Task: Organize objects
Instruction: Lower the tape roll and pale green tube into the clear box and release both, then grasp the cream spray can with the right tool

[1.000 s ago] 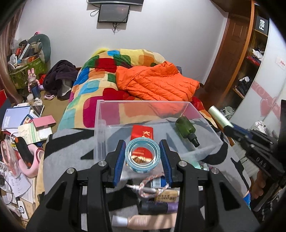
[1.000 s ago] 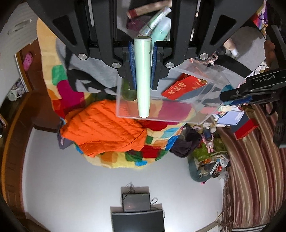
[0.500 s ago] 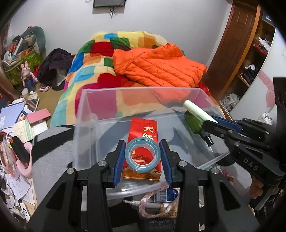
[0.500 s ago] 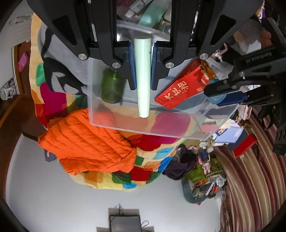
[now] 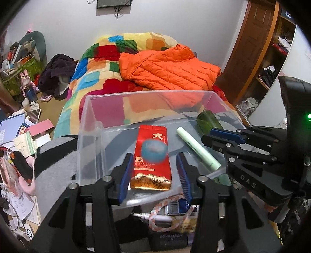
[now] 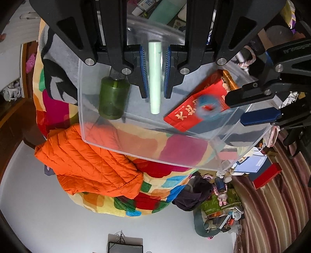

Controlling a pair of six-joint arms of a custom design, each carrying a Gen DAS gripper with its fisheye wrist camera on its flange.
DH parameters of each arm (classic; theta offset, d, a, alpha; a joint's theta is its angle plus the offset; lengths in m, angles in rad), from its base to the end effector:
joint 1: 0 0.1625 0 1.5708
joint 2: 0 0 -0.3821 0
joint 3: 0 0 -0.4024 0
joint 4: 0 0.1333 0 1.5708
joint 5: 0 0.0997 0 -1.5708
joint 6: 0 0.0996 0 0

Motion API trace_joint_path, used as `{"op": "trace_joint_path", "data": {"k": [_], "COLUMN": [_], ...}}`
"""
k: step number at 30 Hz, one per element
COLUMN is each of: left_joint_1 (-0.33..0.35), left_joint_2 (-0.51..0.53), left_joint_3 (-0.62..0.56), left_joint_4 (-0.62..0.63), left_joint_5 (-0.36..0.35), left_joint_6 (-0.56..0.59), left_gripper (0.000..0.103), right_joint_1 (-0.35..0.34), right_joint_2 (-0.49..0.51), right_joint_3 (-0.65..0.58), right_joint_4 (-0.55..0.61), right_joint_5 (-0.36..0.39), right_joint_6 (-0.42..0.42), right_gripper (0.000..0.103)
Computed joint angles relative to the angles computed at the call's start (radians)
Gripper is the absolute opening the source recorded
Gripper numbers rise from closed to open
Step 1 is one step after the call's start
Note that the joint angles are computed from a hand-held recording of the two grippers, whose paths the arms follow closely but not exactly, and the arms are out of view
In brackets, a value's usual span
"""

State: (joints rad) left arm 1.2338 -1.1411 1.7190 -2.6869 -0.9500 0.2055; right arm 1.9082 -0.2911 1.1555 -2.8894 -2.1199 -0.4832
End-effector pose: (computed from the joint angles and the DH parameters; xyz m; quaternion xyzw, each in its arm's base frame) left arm -0.0256 -0.6515 0.2716 0.1677 0.9061 -0.2720 0.2772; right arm 0.3264 -0.6847 -0.0665 0.3181 -0.8843 0.1969 0.2792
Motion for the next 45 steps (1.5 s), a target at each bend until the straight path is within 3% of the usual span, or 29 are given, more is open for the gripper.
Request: {"op": "trace_joint_path", "data": {"k": [4,9,16,21,24,31,36,43,45], "left_joint_1": [-0.011,-0.031,-0.034,0.012,0.035,0.073,0.046,-0.008,-0.022], "left_joint_2": [-0.04,-0.119,-0.22,-0.255,-0.257,-0.248,-0.273,-0.356,-0.38], "left_joint_3": [0.041,0.127,0.255,0.296,0.306,0.31,0.366,0.481,0.506], "left_joint_4": [-0.024,-0.065,-0.113,-0.078,-0.072,-0.037,-0.039,-0.03,-0.016], "left_joint_5": [-0.005,0.005,0.052,0.035,0.0,-0.105,-0.091,-0.096,-0.107], "left_joint_6": [0.002,0.018,0.045,0.004,-0.015,-0.039,-0.018,-0.029,-0.044], "left_gripper": [0.059,0.066,0.079,0.079,0.079,0.079,0.079,0.079,0.079], "right_joint_1": [0.011,0.035,0.045,0.027,0.006,-0.045,-0.055,-0.057,-0.053], "right_joint_2": [-0.033,-0.092,-0.185,-0.229,-0.25,-0.272,-0.275,-0.272,-0.265], "right_joint_3": [0.053,0.162,0.338,0.458,0.51,0.574,0.573,0.573,0.573], "right_joint_4": [-0.047,-0.186,-0.349,-0.414,-0.394,-0.348,-0.318,-0.32,-0.322], "right_joint_5": [0.002,0.004,0.009,-0.039,-0.05,-0.022,0.029,0.045,0.03], "right_joint_6": [-0.009,-0.064,-0.093,-0.04,0.024,0.167,0.221,0.242,0.221], "right_gripper": [0.019,0.037,0.053,0.053,0.053,0.054,0.054,0.054,0.048]}}
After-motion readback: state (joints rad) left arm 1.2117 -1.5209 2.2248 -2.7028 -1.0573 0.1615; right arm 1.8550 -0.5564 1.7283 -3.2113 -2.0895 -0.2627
